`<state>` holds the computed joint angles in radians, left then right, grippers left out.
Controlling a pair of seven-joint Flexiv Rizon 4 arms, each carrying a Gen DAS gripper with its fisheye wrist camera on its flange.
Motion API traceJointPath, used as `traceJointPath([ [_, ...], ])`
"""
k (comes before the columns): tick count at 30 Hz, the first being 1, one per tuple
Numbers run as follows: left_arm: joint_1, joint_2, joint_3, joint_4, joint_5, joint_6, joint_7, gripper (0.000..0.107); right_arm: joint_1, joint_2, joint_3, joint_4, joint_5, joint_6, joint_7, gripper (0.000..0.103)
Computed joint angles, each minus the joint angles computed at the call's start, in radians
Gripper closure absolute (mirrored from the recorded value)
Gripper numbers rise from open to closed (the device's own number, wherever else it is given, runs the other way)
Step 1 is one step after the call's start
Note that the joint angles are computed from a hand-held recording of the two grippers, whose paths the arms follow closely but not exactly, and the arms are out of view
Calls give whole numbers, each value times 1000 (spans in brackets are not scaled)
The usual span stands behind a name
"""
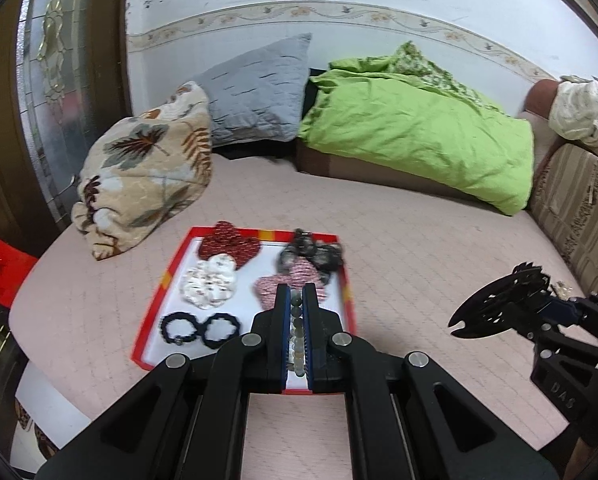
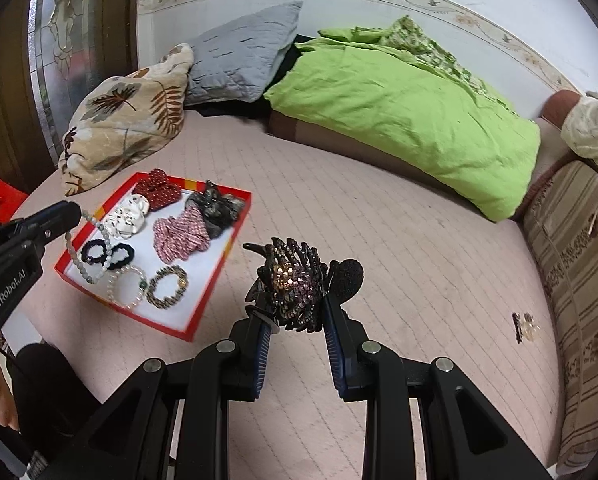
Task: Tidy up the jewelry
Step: 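Carry the bead bracelet in the left tool and claw clip in the right tool toward the tray, then lower the bead bracelet and claw clip onto the tray and open both tools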
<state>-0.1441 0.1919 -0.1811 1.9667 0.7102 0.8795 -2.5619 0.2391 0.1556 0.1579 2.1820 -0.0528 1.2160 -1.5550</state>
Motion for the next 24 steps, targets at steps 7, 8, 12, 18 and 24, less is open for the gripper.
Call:
traceJointPath([
  [7, 34, 34, 37, 51, -20, 13, 41, 101, 34, -31, 21, -37, 5, -23, 20, 75],
  [8, 40, 40, 39, 58, -23, 15, 46, 101, 38, -34, 25, -39, 3, -24, 23, 75],
  [12, 68, 58, 51, 84, -42, 38, 75, 101, 54, -42, 34, -47, 2, -30, 25, 75],
  [18, 110, 69, 59, 103, -59, 65, 123, 101, 73, -65, 43, -63, -6, -36, 20, 75],
  [24, 146, 71, 88, 110, -98, 119, 193, 101, 90, -94, 49, -88, 3, -35, 11, 75],
])
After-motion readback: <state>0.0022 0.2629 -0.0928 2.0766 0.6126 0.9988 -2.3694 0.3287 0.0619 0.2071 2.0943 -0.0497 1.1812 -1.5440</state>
